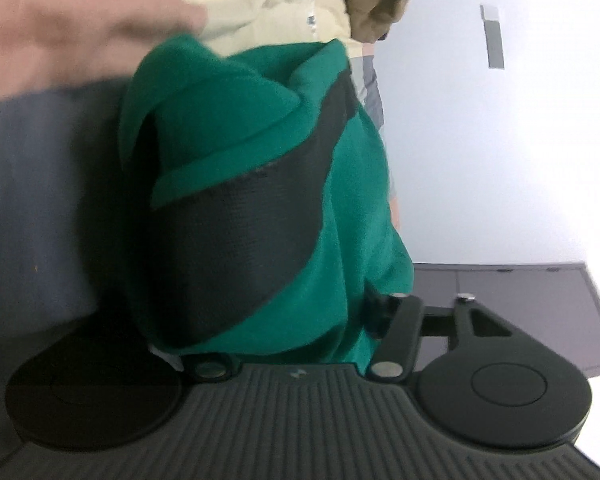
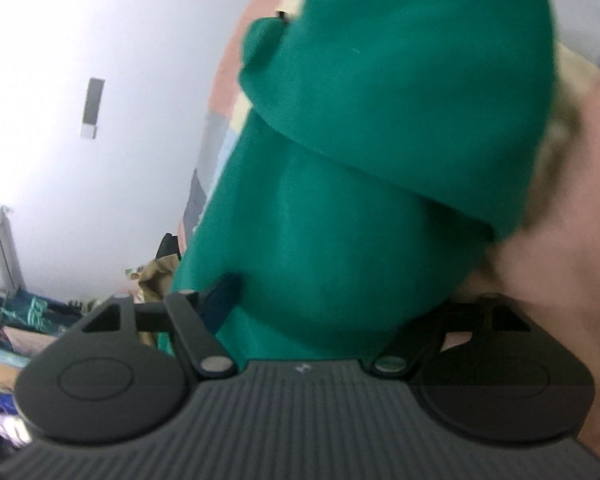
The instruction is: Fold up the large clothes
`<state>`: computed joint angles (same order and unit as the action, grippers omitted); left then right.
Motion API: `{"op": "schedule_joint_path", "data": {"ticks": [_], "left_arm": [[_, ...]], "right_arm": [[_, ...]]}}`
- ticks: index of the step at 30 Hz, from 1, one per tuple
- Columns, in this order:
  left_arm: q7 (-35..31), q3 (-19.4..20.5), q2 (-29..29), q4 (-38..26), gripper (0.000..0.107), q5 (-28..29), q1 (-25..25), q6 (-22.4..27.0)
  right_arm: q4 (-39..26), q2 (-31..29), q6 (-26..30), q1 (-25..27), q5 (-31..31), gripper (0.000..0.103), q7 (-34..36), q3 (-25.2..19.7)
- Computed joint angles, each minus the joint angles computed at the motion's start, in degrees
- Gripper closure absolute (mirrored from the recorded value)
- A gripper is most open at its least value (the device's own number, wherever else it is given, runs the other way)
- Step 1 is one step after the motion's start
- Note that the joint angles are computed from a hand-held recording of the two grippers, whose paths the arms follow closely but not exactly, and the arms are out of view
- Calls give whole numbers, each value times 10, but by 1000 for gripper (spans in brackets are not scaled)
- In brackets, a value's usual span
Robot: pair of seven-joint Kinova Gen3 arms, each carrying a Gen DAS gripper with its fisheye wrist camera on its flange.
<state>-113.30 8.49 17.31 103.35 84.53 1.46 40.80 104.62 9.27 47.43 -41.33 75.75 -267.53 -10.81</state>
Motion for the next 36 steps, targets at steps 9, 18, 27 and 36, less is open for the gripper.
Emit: {"op": "schedule_joint_path", "data": {"ticks": [9, 18, 27, 36], "left_arm": [[-65, -14, -93, 40, 81, -1, 9, -17], [-20, -77, -190, 58, 82, -98, -28, 115], [-43, -112, -185, 61, 77, -117, -46, 186], [-55, -90, -160, 29, 44, -94, -63, 205]], "right_arm": [[-27, -18, 67, -21, -31, 71, 139, -15], [-46, -45, 165, -66, -32, 76, 193, -63], [-111, -23, 228, -88, -97, 72, 265, -66], [-60, -49, 228, -107, -41, 46, 192, -70]]}}
